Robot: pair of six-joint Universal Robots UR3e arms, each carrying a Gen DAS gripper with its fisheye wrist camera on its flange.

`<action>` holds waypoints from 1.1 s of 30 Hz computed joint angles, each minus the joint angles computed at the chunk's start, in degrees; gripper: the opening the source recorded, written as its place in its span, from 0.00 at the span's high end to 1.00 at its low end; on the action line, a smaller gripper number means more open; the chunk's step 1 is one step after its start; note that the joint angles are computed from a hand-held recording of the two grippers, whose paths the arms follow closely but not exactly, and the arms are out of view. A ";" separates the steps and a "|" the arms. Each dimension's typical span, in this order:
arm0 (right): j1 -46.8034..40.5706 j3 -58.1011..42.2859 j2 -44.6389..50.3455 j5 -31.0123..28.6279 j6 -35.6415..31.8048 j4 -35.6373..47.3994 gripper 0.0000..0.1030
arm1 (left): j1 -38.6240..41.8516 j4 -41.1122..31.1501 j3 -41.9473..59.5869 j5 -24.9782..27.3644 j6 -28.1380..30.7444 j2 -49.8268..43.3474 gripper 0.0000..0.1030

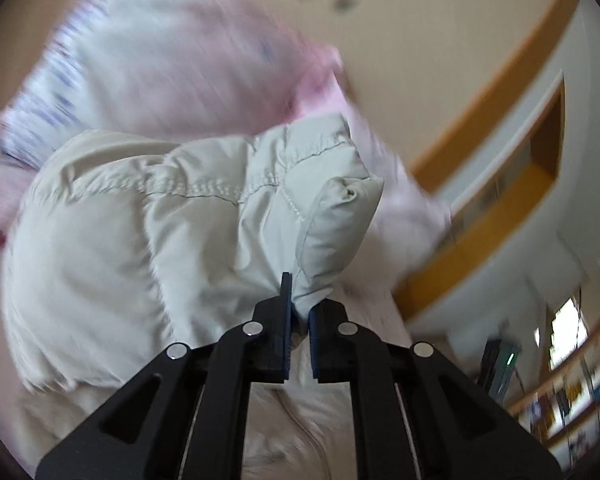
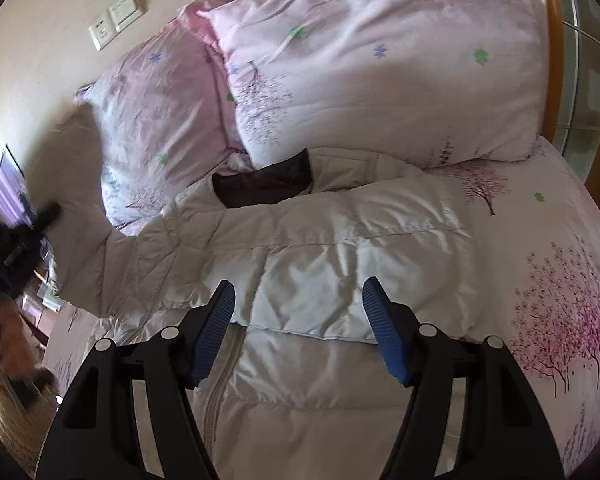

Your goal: Fold large clothes

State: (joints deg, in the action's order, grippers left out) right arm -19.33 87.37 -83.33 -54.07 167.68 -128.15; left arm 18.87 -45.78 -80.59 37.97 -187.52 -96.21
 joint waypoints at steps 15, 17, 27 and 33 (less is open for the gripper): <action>0.86 -11.77 10.85 7.48 2.79 12.92 0.34 | -13.83 3.97 -4.87 13.05 3.78 -3.73 0.15; 1.75 -13.86 12.88 8.08 2.49 15.71 0.35 | -8.50 7.53 -13.84 11.87 5.12 3.75 0.08; 7.25 -20.68 21.90 7.82 2.31 21.70 0.88 | 17.33 -3.74 -32.27 11.62 19.71 23.16 0.04; 4.83 -10.50 15.75 7.36 8.21 6.13 0.91 | 25.52 -9.94 -34.64 18.43 23.08 26.60 0.02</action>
